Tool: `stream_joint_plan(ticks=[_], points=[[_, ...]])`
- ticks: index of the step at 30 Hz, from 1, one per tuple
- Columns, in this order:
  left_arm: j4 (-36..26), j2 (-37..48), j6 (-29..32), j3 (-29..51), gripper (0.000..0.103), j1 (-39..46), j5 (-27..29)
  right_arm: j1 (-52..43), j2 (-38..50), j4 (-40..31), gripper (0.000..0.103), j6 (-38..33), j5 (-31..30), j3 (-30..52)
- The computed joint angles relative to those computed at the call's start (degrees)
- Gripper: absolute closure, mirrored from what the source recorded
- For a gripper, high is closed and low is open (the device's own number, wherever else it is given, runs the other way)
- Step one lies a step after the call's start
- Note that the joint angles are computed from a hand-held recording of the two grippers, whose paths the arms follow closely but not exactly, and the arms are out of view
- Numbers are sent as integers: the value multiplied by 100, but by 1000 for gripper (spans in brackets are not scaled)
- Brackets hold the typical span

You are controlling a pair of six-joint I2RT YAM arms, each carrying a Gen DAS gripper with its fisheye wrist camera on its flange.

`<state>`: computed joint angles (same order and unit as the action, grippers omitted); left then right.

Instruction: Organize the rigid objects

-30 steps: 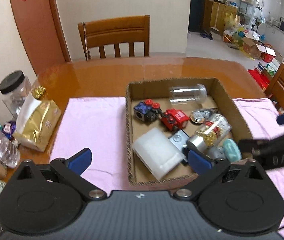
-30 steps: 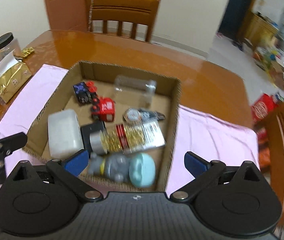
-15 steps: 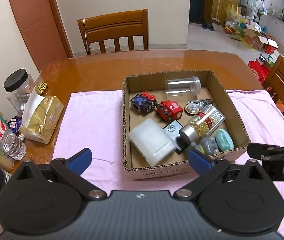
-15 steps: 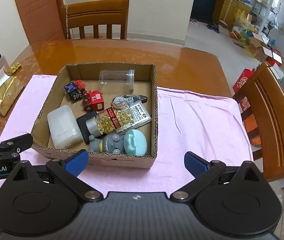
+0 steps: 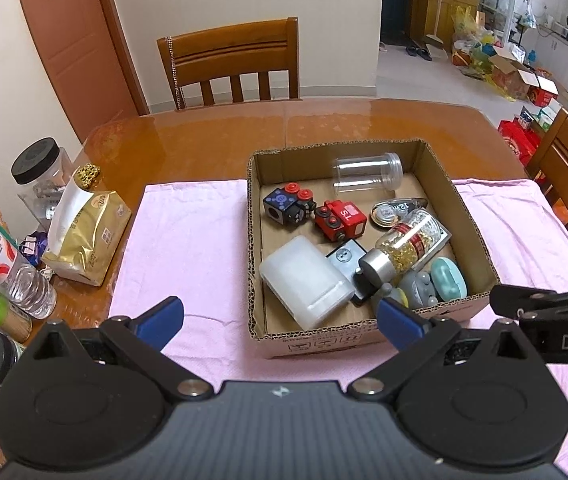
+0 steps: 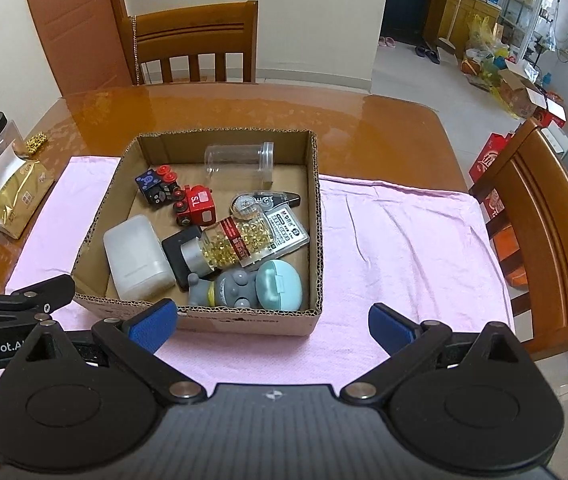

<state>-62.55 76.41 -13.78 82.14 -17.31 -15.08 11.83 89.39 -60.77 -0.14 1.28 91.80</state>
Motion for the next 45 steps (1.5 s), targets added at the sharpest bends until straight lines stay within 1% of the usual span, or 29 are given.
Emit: stream_joint_plan(ticks=[45], points=[[-254,64,-159,224,1,-97,-65,0,-71,34,0,104,36,12]])
